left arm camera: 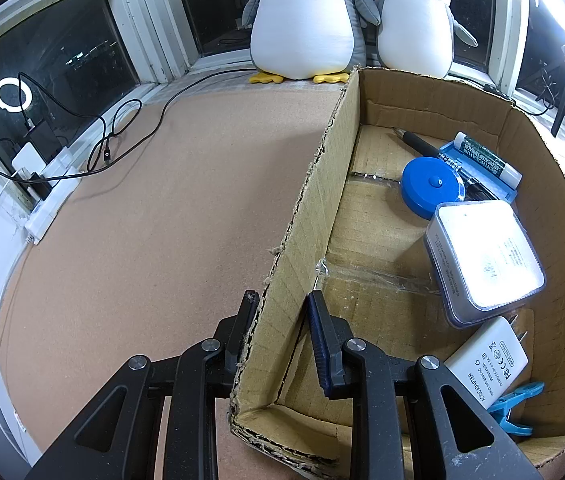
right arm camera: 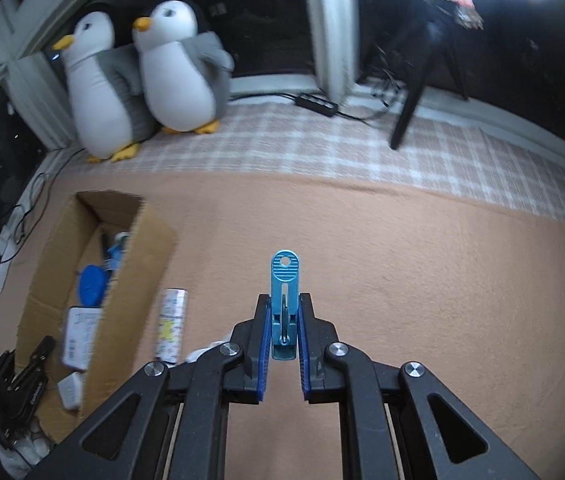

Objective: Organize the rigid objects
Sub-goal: 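Carry the blue clothespin into the cardboard box and release it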

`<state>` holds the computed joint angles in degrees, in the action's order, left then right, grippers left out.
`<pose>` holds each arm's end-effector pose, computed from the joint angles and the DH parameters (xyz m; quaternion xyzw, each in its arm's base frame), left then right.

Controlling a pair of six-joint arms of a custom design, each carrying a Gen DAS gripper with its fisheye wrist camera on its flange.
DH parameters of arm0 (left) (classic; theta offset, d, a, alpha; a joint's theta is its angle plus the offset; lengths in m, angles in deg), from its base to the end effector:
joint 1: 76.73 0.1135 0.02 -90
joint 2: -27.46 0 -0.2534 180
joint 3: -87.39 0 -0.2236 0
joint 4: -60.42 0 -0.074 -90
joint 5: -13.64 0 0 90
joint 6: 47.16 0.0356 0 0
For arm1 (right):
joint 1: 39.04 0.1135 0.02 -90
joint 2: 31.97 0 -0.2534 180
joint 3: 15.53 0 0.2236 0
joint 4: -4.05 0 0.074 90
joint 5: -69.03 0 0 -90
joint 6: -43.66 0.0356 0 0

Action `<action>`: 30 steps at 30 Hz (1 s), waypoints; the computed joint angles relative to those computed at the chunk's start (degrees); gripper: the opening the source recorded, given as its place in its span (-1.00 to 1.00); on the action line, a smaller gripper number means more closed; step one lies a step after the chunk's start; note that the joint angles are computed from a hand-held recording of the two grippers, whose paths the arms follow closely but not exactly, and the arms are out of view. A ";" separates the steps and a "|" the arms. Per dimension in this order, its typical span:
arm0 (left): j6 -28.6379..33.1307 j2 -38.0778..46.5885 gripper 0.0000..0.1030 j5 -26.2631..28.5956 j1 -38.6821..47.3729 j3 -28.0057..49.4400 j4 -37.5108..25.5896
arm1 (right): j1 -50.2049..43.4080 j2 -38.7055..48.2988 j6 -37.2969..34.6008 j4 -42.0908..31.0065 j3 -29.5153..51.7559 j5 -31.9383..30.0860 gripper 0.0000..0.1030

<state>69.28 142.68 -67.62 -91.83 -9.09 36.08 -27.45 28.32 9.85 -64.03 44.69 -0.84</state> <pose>0.3647 -0.1040 0.1347 0.3590 0.8838 -0.0437 0.2970 0.1572 0.0197 0.2336 0.3975 0.8819 -0.0384 0.2506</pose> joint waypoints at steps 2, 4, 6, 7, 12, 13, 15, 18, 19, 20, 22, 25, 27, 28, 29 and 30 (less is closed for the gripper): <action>-0.03 -0.06 -0.49 -0.05 -0.04 -0.08 0.01 | 4.66 2.92 1.34 -0.64 3.64 1.91 -0.79; -0.07 -0.07 -0.49 -0.02 -0.04 -0.13 0.08 | 8.06 5.27 1.91 -0.54 6.53 2.91 -0.79; -0.09 -0.09 -0.49 0.00 -0.02 -0.20 0.17 | 11.47 7.88 2.63 -0.85 9.50 4.22 -0.79; -0.09 -0.09 -0.49 0.00 -0.02 -0.20 0.17 | 13.03 9.44 2.70 -0.95 11.06 4.94 -0.79; -0.11 -0.17 -0.49 0.09 0.06 -0.48 0.42 | 16.83 14.71 1.96 1.64 15.05 5.39 -0.79; -0.14 -0.23 -0.49 0.07 0.04 -0.57 0.46 | 17.25 15.49 1.77 2.34 15.44 5.14 -0.79; -0.16 -0.24 -0.49 0.11 0.04 -0.61 0.50 | 18.07 17.57 1.39 3.39 16.75 4.76 -0.79; -0.22 -0.23 -0.49 0.13 0.03 -0.73 0.69 | 18.85 20.45 0.51 4.99 18.40 3.98 -0.79; -0.21 -0.14 -0.49 0.17 0.04 -0.66 0.75 | 19.10 21.51 0.22 5.57 18.98 3.69 -0.79; -0.20 -0.24 -0.49 0.17 0.04 -0.86 0.89 | 19.32 22.56 -0.03 6.09 19.54 3.46 -0.79; -0.25 -0.26 -0.49 0.20 0.05 -0.91 0.91 | 19.68 24.56 -0.61 7.06 20.53 2.95 -0.79; -0.24 -0.17 -0.49 0.25 0.08 -0.85 0.98 | 20.16 27.09 -1.45 7.89 21.79 2.47 -0.79; -0.39 -0.22 -0.49 0.21 0.03 -0.89 0.99 | 20.39 28.44 -1.79 8.40 22.44 2.20 -0.79; -0.42 -0.19 -0.49 0.22 0.01 -0.87 1.04 | 20.47 29.05 -1.95 8.61 22.78 2.05 -0.79; -0.41 -0.26 -0.49 0.23 0.02 -0.98 1.09 | 20.46 29.56 -2.19 8.85 23.03 1.89 -0.79; -0.45 -0.21 -0.49 0.22 0.01 -0.93 1.10 | 20.41 29.92 -2.40 9.03 23.20 1.75 -0.79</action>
<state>68.83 142.47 -67.40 -91.83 -10.02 37.18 -7.04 58.24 7.45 -55.00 67.89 0.91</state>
